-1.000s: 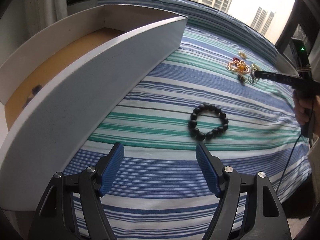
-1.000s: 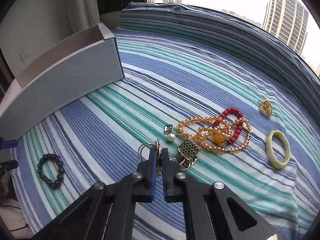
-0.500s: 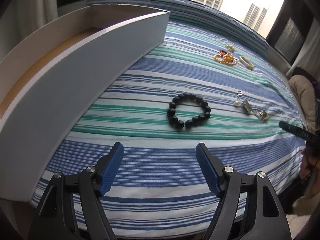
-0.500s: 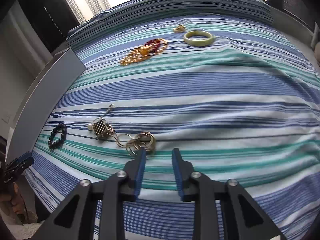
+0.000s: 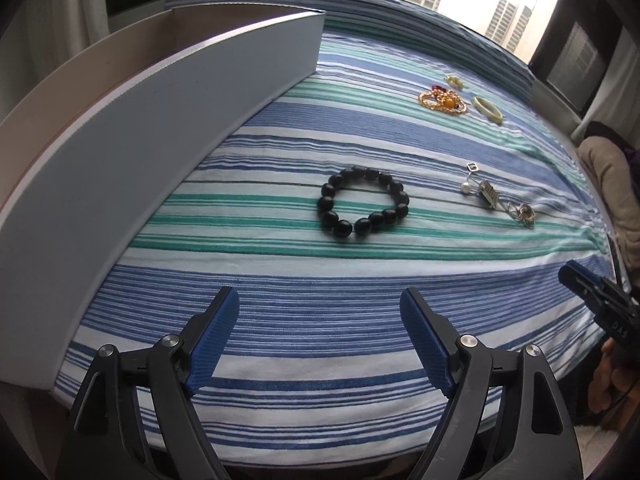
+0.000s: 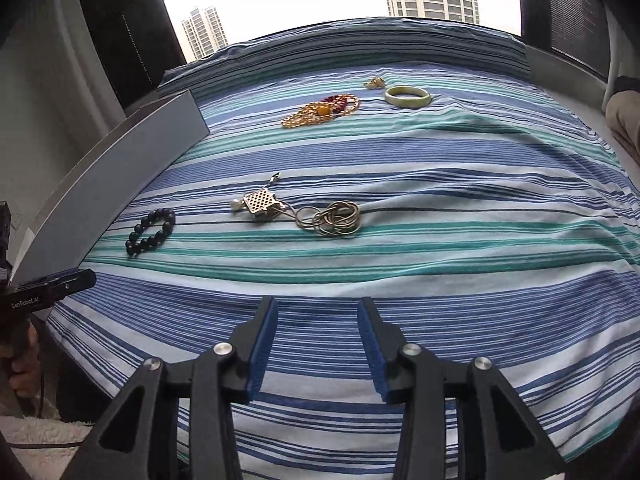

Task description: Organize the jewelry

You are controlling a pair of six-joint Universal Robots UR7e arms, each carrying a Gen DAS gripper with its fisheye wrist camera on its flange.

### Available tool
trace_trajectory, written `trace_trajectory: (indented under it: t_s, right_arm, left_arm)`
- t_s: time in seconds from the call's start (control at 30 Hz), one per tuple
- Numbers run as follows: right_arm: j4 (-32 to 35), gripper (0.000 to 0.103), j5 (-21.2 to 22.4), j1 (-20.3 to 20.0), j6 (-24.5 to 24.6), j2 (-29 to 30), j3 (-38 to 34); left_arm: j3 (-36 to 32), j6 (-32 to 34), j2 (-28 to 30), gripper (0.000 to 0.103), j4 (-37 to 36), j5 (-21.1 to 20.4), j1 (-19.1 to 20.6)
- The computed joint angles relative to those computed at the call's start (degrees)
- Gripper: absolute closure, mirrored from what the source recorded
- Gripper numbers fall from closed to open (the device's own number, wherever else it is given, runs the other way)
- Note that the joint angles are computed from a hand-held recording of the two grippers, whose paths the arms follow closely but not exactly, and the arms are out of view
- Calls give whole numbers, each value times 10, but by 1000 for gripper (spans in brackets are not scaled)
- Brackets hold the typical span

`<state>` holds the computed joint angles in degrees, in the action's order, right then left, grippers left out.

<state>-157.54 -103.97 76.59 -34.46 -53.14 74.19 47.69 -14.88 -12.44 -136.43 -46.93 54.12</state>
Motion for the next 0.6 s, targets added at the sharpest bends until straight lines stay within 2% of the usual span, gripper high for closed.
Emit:
trace_trajectory:
  t_s: [0.2, 0.33, 0.4, 0.47, 0.5, 0.6]
  right_arm:
    - [-16, 61, 23, 8, -25, -5, 24]
    - [-13, 61, 21, 6, -19, -6, 31]
    - [-14, 61, 20, 5, -18, -9, 37]
    - [-12, 61, 22, 5, -16, -11, 39]
    - [-13, 61, 22, 5, -17, -11, 40]
    - [-10, 61, 27, 5, -11, -11, 40]
  left_arm:
    - [0, -2, 1, 19, 3, -4, 1]
    - [-13, 33, 10, 19, -9, -18, -1]
    - [-37, 86, 21, 19, -18, -36, -2]
    - [-80, 158, 41, 19, -16, -73, 1]
    - [-112, 194, 56, 19, -1, -93, 3]
    - [-223, 292, 114, 21, 49, -118, 9]
